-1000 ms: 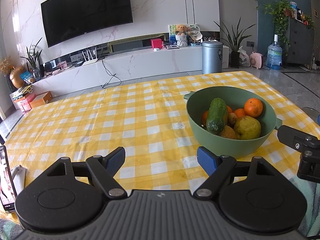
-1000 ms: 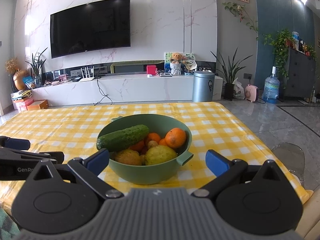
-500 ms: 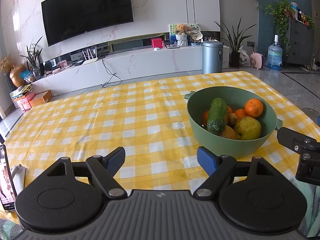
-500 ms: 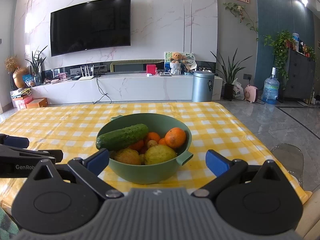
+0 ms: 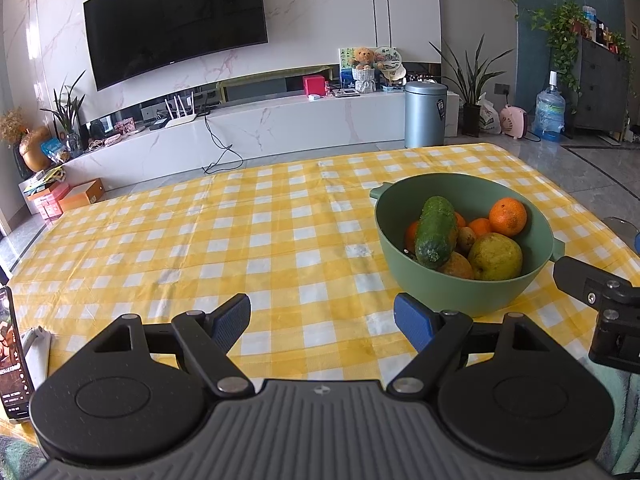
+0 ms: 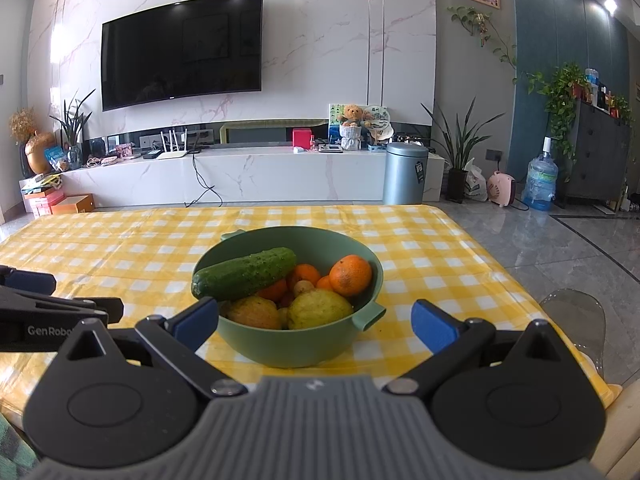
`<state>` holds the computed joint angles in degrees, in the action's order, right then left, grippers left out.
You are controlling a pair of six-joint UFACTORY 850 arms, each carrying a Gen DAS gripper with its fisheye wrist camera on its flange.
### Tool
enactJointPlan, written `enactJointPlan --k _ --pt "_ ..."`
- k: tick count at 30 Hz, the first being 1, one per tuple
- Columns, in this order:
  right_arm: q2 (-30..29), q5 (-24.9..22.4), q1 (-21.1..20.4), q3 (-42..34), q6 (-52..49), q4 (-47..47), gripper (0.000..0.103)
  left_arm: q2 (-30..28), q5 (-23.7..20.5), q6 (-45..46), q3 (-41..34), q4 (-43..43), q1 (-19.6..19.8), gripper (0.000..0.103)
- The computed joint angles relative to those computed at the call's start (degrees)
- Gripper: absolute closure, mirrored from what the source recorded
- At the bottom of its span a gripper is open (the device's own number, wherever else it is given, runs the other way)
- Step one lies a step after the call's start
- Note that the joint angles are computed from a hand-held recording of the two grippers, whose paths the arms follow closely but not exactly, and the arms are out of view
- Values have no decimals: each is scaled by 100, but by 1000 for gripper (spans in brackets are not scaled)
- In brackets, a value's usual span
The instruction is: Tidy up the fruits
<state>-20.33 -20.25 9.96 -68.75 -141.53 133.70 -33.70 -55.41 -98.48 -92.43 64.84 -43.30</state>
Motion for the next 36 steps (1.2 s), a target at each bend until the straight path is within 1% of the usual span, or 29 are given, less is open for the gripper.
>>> enactJointPlan --k 36 --pt "10 6 1 15 -66 34 4 17 43 41 -5 -19 -26 8"
